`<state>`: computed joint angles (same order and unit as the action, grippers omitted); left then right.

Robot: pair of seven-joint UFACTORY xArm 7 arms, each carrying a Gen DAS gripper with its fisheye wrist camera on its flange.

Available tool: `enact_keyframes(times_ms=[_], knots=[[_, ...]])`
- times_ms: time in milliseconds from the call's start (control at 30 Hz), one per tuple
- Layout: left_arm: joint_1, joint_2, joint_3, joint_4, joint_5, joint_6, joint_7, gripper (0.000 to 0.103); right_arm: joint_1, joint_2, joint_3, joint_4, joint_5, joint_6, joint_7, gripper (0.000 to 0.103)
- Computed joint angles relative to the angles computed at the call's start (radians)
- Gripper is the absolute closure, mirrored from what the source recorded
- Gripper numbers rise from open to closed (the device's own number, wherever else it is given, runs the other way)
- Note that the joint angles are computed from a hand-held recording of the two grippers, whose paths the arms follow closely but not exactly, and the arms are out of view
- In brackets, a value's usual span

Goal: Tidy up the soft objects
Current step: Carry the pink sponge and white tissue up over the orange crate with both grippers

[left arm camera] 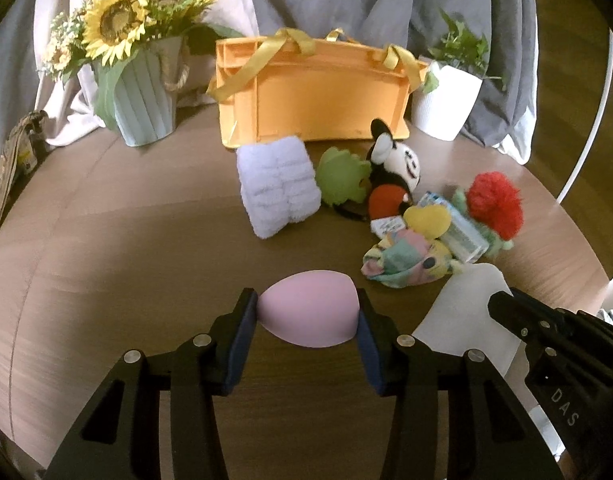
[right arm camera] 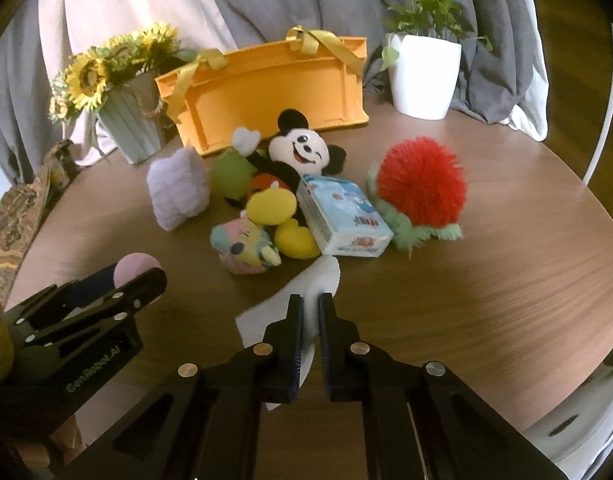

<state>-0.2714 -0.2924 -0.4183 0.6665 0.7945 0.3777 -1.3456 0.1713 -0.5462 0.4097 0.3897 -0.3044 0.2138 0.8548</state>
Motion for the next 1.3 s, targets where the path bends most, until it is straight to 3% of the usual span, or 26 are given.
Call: enact_keyframes(times_ms=[300, 800, 1033, 1300], knots=[[-0.017, -0.097, 0.025, -0.007, -0.119, -0.013, 0.159, 0.056, 0.021, -0.09, 0.005, 0.021, 0.017, 0.059, 0.018, 0.094], [0.121, -0.221, -0.056, 0.001, -0.243, -0.118, 0.334, 0.056, -0.073, -0.201, 0.104, 0.093, -0.039, 0.088, 0.129, 0.094], [0.26, -0.226, -0.177, 0.073, -0.218, -0.107, 0.266, 0.056, -0.117, -0.202, 0.082, 0.109, -0.068, 0.007, 0.099, 0.094], [0.399, -0.186, -0.317, 0.221, -0.085, 0.017, 0.063, 0.056, -0.085, -0.073, -0.064, 0.152, -0.032, -0.178, -0.138, 0.094]])
